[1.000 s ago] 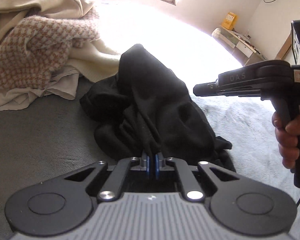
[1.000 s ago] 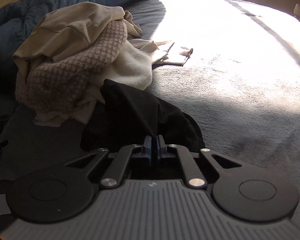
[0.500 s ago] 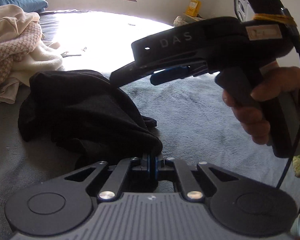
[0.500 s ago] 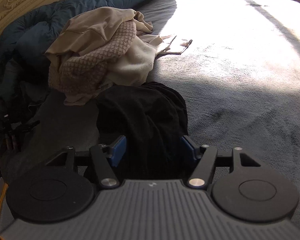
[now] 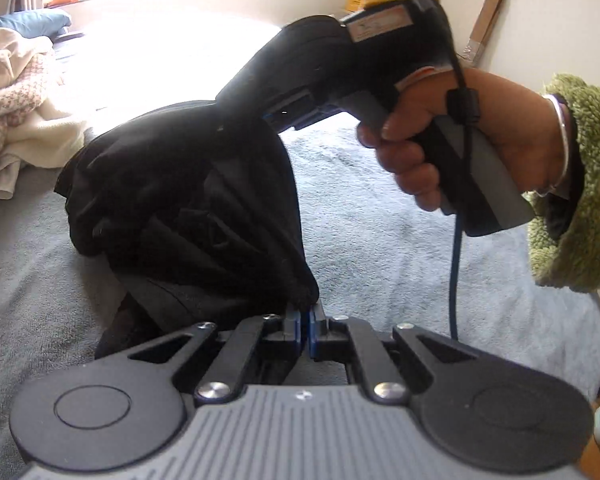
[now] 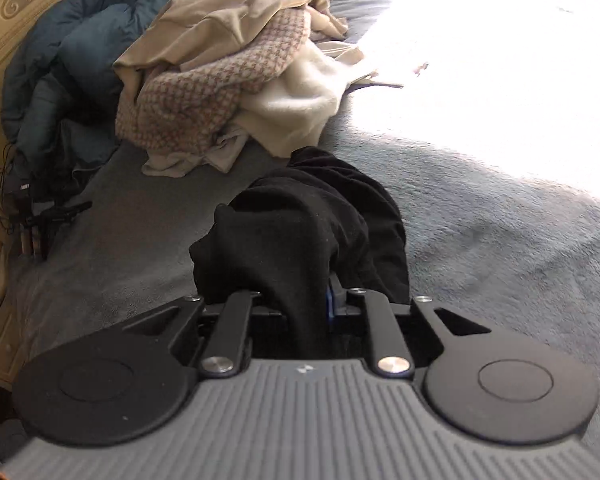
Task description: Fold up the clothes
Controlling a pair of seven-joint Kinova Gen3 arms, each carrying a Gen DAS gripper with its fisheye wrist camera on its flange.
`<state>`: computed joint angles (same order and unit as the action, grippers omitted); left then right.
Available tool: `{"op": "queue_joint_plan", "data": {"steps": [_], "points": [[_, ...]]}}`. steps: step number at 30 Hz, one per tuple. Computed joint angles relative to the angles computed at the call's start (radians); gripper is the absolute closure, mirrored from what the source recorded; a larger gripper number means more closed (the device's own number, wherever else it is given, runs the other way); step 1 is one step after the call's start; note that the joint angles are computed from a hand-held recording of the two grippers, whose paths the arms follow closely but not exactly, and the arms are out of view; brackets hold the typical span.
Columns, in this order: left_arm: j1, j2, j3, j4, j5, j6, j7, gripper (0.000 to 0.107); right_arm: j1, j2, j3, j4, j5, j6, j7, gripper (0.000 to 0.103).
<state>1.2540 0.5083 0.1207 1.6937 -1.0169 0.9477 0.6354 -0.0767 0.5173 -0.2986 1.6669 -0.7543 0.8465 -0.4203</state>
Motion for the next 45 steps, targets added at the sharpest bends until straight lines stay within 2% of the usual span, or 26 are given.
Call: {"op": "queue_joint_plan", "data": {"steps": [5, 8, 10, 13, 14, 15, 17, 19, 22, 23, 24, 26, 29, 31, 32, 34, 35, 36, 37, 39, 42, 45], "points": [[-0.015, 0.001, 0.021, -0.021, 0.0, -0.124, -0.066, 0.103, 0.139, -0.065, 0.095, 0.089, -0.017, 0.03, -0.05, 0.09], [-0.011, 0.008, 0.006, -0.033, 0.05, -0.227, -0.1, 0.102, 0.176, -0.083, 0.166, 0.141, 0.036, 0.023, -0.126, 0.09], [-0.031, 0.0, 0.013, -0.009, 0.064, -0.303, -0.084, 0.1, 0.203, -0.068, 0.206, 0.172, 0.079, 0.021, -0.189, 0.089], [0.015, -0.027, -0.034, 0.017, 0.09, -0.36, -0.041, 0.083, 0.249, -0.056, 0.228, 0.196, 0.123, 0.024, -0.246, 0.081], [0.025, -0.038, -0.043, 0.024, 0.099, -0.363, -0.035, 0.076, 0.265, -0.062, 0.23, 0.202, 0.138, 0.026, -0.252, 0.073], [0.032, -0.049, -0.046, 0.029, 0.104, -0.363, -0.026, 0.068, 0.282, -0.076, 0.23, 0.209, 0.15, 0.028, -0.248, 0.069], [0.044, -0.077, -0.035, 0.033, 0.111, -0.315, -0.014, 0.063, 0.308, -0.115, 0.234, 0.224, 0.171, 0.022, -0.235, 0.062], [0.042, -0.101, -0.019, 0.035, 0.109, -0.254, -0.004, 0.06, 0.335, -0.157, 0.235, 0.235, 0.172, 0.022, -0.206, 0.06], [0.015, -0.117, -0.022, 0.03, 0.079, -0.163, -0.009, 0.05, 0.383, -0.2, 0.231, 0.235, 0.113, 0.059, -0.121, 0.056], [0.012, -0.114, -0.022, 0.025, 0.067, -0.128, -0.008, 0.043, 0.389, -0.207, 0.225, 0.233, 0.082, 0.074, -0.092, 0.053], [-0.003, -0.106, -0.014, 0.01, 0.067, -0.087, -0.023, 0.035, 0.386, -0.21, 0.218, 0.231, 0.051, 0.088, -0.065, 0.048], [-0.032, -0.083, -0.014, -0.021, 0.076, -0.016, -0.068, 0.031, 0.358, -0.201, 0.2, 0.225, -0.003, 0.097, -0.019, 0.041], [-0.108, -0.044, -0.003, -0.025, 0.092, -0.015, -0.115, 0.029, 0.289, -0.178, 0.157, 0.244, -0.095, 0.042, 0.063, 0.032], [-0.153, -0.021, -0.01, -0.015, 0.112, -0.063, -0.148, 0.029, 0.238, -0.157, 0.135, 0.248, -0.117, -0.015, 0.072, 0.029], [-0.169, -0.014, -0.022, -0.004, 0.128, -0.103, -0.16, 0.034, 0.197, -0.148, 0.132, 0.247, -0.109, -0.056, 0.052, 0.029], [-0.218, -0.01, -0.02, 0.027, 0.151, -0.185, -0.169, 0.061, 0.122, -0.134, 0.142, 0.238, -0.062, -0.122, -0.018, 0.031], [-0.231, -0.009, -0.023, 0.038, 0.163, -0.21, -0.162, 0.089, 0.108, -0.123, 0.143, 0.23, -0.036, -0.136, -0.047, 0.045], [-0.225, -0.009, -0.043, 0.051, 0.177, -0.227, -0.14, 0.099, 0.108, -0.121, 0.144, 0.227, -0.02, -0.143, -0.073, 0.073], [-0.201, -0.017, -0.07, 0.064, 0.175, -0.229, -0.101, 0.099, 0.123, -0.123, 0.141, 0.227, -0.018, -0.141, -0.088, 0.084], [-0.132, -0.032, -0.127, 0.083, 0.155, -0.2, -0.034, 0.101, 0.159, -0.134, 0.137, 0.234, -0.025, -0.142, -0.104, 0.093], [-0.102, -0.078, -0.11, 0.113, 0.104, -0.111, 0.06, 0.102, 0.226, -0.201, 0.159, 0.27, -0.036, -0.143, -0.1, 0.096], [-0.097, -0.138, -0.084, 0.14, 0.08, -0.028, 0.091, 0.102, 0.273, -0.26, 0.217, 0.282, -0.019, -0.09, -0.153, 0.097]]}}
